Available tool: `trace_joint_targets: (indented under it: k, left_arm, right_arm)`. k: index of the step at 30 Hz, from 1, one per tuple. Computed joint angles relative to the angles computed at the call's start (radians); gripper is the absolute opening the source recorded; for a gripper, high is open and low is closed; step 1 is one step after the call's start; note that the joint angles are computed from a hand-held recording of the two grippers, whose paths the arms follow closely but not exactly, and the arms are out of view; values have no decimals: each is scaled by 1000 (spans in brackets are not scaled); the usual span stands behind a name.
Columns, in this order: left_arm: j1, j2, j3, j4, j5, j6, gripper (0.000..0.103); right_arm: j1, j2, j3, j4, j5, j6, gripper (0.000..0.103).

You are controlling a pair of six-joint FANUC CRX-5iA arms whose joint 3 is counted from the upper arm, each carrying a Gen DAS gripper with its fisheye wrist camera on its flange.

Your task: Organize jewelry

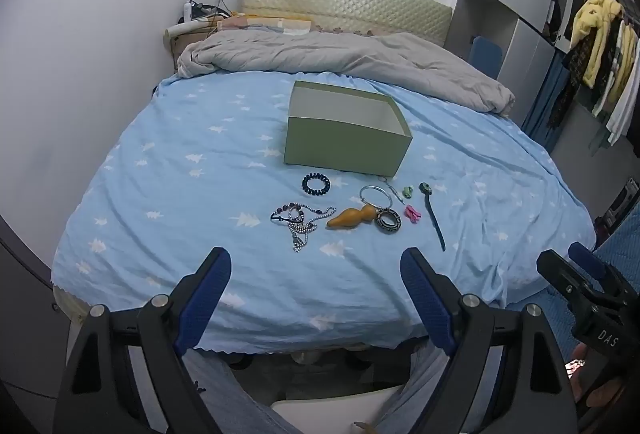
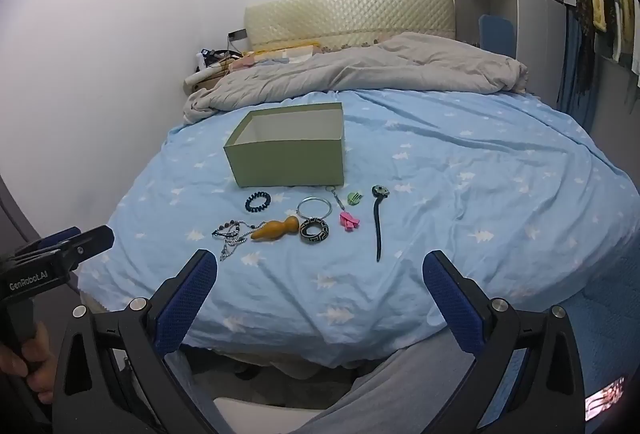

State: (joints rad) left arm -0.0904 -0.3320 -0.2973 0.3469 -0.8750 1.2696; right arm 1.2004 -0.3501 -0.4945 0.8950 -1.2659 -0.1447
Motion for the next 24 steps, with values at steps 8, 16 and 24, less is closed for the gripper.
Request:
trace_joint_targets:
  k: [8,16,24]
  left_arm:
    - [5,3,2,5,-5,-7,87]
    - [6,-3,-7,8,-4,-13,87]
    - [5,-2,-5,7,-5,-10,87]
  right_arm:
    - [2,2,2,-1,-2,-2,103]
    - [4,0,1,-2,-2,-1,103]
    - [5,0,2,-4,-6,-1,103]
